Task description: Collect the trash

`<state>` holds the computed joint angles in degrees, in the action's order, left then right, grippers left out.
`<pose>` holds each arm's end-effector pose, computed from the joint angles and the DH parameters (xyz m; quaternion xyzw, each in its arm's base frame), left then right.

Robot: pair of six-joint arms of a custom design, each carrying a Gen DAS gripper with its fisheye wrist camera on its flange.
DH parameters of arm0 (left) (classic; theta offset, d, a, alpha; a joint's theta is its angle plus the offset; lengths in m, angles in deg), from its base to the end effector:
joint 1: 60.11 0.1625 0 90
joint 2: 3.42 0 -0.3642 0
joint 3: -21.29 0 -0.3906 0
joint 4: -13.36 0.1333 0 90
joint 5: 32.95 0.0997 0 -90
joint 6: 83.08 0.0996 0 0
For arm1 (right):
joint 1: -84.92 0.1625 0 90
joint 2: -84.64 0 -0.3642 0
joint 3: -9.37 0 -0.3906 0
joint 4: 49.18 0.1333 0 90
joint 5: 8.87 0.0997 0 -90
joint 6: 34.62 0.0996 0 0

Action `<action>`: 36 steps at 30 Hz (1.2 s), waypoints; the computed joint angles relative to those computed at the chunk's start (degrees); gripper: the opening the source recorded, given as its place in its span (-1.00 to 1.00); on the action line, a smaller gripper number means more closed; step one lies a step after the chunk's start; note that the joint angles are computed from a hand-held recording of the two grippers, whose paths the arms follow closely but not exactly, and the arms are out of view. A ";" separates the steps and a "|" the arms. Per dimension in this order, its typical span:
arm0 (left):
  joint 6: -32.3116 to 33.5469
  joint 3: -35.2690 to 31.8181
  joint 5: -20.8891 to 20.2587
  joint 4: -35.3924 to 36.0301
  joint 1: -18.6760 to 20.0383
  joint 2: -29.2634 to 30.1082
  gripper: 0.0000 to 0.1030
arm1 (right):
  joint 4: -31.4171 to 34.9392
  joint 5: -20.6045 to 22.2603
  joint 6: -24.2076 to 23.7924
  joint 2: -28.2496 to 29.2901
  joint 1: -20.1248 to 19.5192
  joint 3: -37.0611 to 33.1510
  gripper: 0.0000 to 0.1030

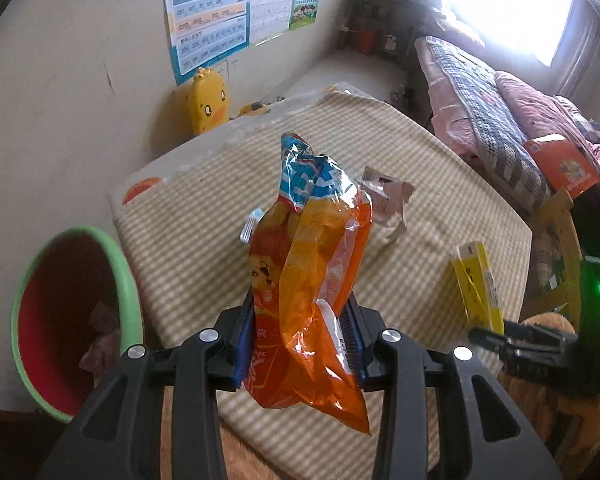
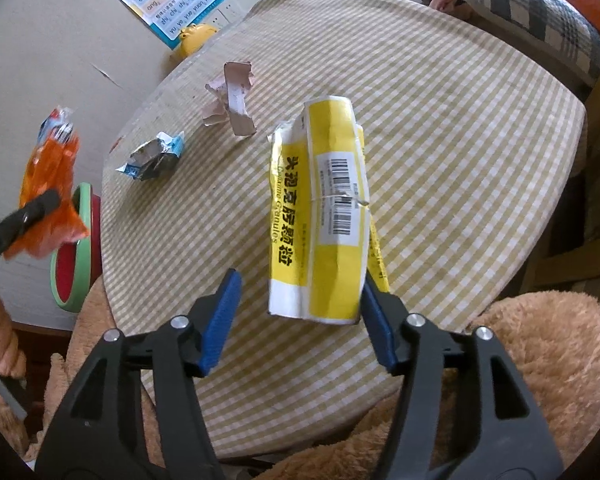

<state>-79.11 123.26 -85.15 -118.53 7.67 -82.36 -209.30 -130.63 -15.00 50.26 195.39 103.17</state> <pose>-0.0277 -0.5818 0.3249 0.1598 0.9211 -0.2037 0.2909 0.2901 -0.5460 -0.0328 -0.0184 -0.9578 0.1776 0.2252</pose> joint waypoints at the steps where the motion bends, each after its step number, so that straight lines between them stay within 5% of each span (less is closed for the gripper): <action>1: 0.18 0.37 0.05 -0.11 0.02 -0.32 -0.30 | -0.27 -0.43 0.21 -0.02 0.11 -0.04 0.21; 10: 0.22 1.04 -0.36 -0.92 0.30 -1.61 -0.30 | 3.91 -6.27 2.95 1.83 0.80 -4.39 0.34; 33: -0.91 1.48 -0.93 0.32 0.59 -1.96 -0.30 | 12.63 -6.21 5.06 6.42 0.25 -10.35 0.42; 36: -0.62 1.55 -0.96 -0.11 0.73 -2.01 -0.30 | 13.38 -6.30 3.83 7.50 0.28 -11.37 0.10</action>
<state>-79.72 124.80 -86.11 -118.64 8.40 -84.37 -195.93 -136.93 -11.17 57.76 195.67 91.80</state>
